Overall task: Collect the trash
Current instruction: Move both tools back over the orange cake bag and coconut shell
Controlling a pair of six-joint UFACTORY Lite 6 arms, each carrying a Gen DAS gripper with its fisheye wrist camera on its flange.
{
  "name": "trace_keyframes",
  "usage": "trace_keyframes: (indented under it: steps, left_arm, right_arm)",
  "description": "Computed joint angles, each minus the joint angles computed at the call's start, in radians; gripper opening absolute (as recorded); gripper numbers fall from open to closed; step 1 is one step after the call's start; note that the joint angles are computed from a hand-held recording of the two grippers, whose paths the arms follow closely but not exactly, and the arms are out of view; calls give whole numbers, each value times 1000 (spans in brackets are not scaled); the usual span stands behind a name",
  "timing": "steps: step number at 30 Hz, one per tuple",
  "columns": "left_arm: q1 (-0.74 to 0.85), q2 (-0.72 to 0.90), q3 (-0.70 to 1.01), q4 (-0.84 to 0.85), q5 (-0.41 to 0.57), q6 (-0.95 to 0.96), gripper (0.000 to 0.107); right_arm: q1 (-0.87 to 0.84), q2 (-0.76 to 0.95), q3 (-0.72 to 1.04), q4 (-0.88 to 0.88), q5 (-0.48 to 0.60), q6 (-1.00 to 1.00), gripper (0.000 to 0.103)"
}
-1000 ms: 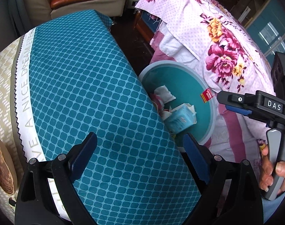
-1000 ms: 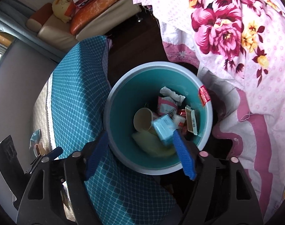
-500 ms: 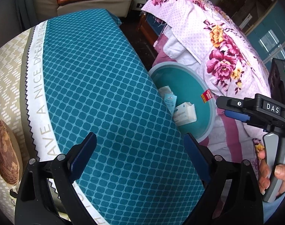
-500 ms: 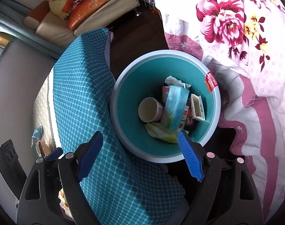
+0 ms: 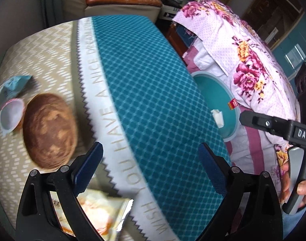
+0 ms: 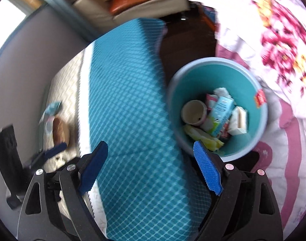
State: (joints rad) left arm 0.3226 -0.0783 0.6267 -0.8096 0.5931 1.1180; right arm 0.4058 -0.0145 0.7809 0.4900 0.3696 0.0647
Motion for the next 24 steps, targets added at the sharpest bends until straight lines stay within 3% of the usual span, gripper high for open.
trace_keyframes:
  steps: [3,14,24]
  left_arm:
    - [132,-8,-5,8,45,80,95]
    - [646,189,172,30,197,359,96]
    - [854,459,419,68,253,386,96]
  right_arm:
    - [137,53,85,-149,26,146,83]
    - [452,393,473,-304,140,363,83]
    - [577,770,899,-324,293,355,83]
